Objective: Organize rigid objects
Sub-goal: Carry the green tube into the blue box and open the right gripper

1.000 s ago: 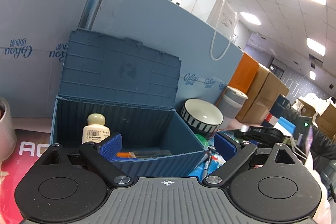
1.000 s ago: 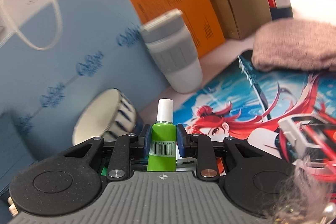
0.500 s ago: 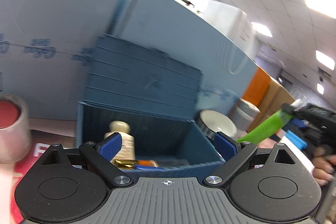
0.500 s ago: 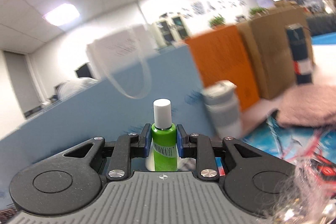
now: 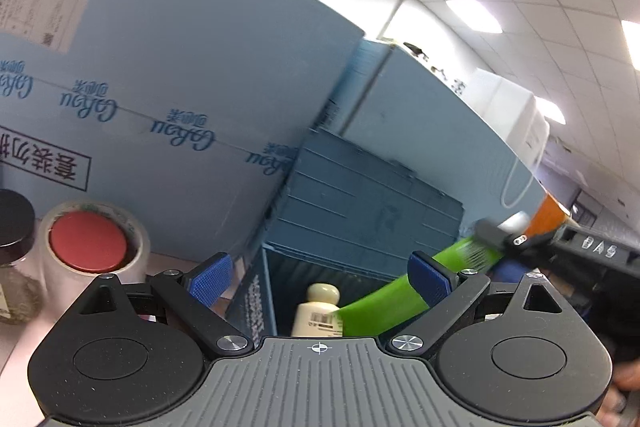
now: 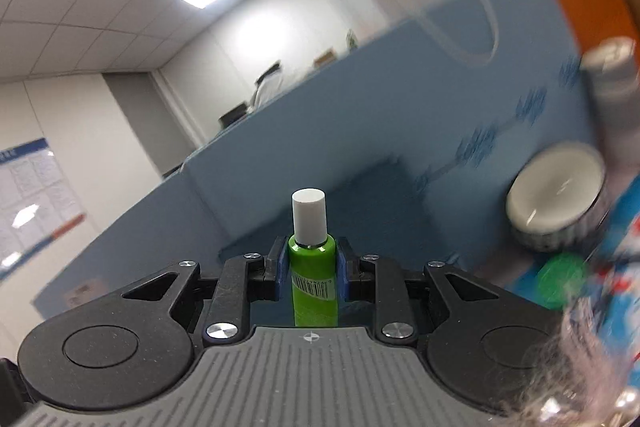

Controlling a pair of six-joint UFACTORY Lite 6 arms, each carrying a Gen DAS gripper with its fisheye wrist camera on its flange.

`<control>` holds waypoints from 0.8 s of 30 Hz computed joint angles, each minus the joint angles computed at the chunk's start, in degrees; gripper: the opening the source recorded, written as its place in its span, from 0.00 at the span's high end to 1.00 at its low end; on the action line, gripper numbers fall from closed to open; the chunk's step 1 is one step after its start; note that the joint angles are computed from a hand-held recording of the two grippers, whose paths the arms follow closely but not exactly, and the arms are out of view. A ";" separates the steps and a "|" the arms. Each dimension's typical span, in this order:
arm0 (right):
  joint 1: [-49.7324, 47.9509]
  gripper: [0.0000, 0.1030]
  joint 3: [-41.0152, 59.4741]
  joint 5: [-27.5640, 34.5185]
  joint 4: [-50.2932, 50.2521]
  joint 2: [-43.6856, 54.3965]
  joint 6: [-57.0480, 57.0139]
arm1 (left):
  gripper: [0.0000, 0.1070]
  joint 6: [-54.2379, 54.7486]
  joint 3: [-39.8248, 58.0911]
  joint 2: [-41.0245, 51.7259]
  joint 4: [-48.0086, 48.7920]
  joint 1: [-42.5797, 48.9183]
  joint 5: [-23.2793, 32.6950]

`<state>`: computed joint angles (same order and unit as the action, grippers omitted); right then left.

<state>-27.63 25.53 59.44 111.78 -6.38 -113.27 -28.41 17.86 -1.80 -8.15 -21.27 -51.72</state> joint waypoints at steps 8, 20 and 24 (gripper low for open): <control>7.87 0.78 4.13 -4.17 0.50 10.66 3.34 | 0.10 1.47 1.41 1.75 -0.76 -1.08 0.15; 17.26 0.75 -3.14 -14.74 20.97 3.24 -19.11 | 0.10 1.04 0.76 1.34 -0.51 -1.43 -0.78; 18.29 0.72 -4.04 -15.88 23.50 1.63 -23.08 | 0.10 1.18 0.47 0.77 -0.41 -1.60 -0.82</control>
<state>-9.34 21.49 43.56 135.28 -4.75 -136.35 -27.23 18.33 -1.03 -8.56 -22.87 -52.55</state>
